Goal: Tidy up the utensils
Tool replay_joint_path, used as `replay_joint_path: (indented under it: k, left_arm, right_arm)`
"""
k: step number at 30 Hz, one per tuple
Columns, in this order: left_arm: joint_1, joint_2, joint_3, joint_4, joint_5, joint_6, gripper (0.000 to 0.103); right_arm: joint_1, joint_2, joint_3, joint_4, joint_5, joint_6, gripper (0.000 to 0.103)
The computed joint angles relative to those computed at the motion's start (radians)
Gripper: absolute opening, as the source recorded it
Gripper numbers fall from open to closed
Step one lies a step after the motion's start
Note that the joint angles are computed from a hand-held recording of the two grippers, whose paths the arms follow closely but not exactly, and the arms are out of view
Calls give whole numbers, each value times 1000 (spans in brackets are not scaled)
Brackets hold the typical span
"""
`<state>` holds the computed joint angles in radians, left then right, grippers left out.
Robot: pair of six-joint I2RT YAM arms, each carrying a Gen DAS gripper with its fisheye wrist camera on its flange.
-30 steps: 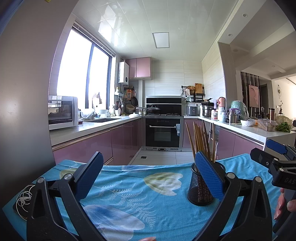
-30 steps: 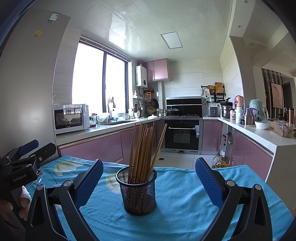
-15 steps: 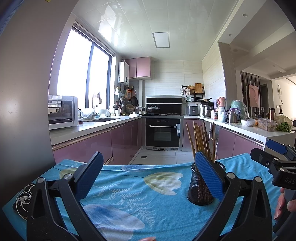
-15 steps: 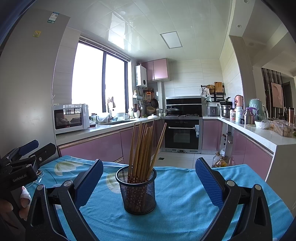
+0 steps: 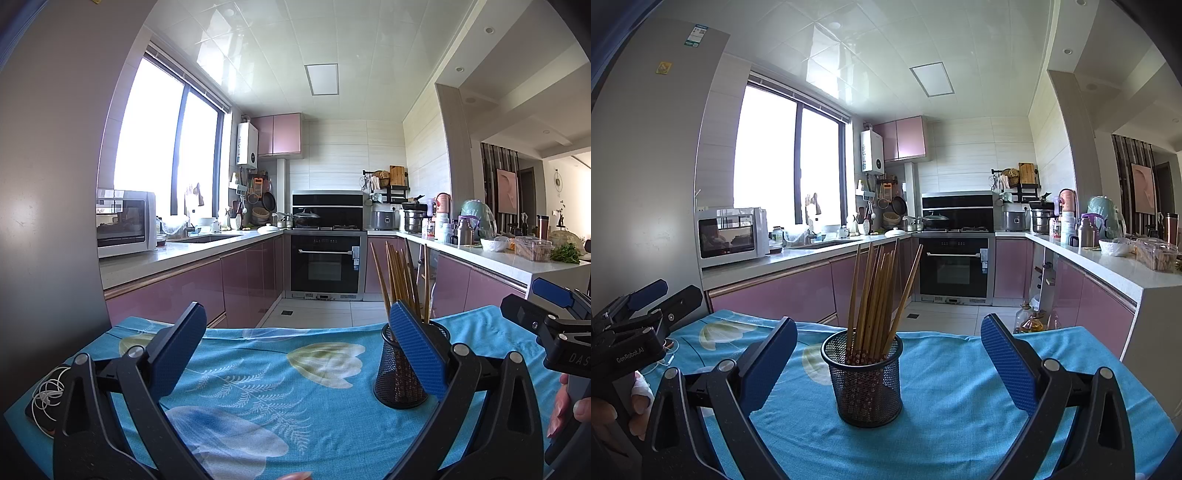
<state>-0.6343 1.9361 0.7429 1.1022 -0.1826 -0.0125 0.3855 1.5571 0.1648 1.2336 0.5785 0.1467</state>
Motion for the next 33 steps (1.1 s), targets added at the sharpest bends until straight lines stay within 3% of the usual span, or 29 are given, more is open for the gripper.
replay_joint_path:
  k: [33]
  left_arm:
    - [-2,-2,-1,-3,-1,0,98]
  right_arm:
    - [1,5,-4,9,2,2,96]
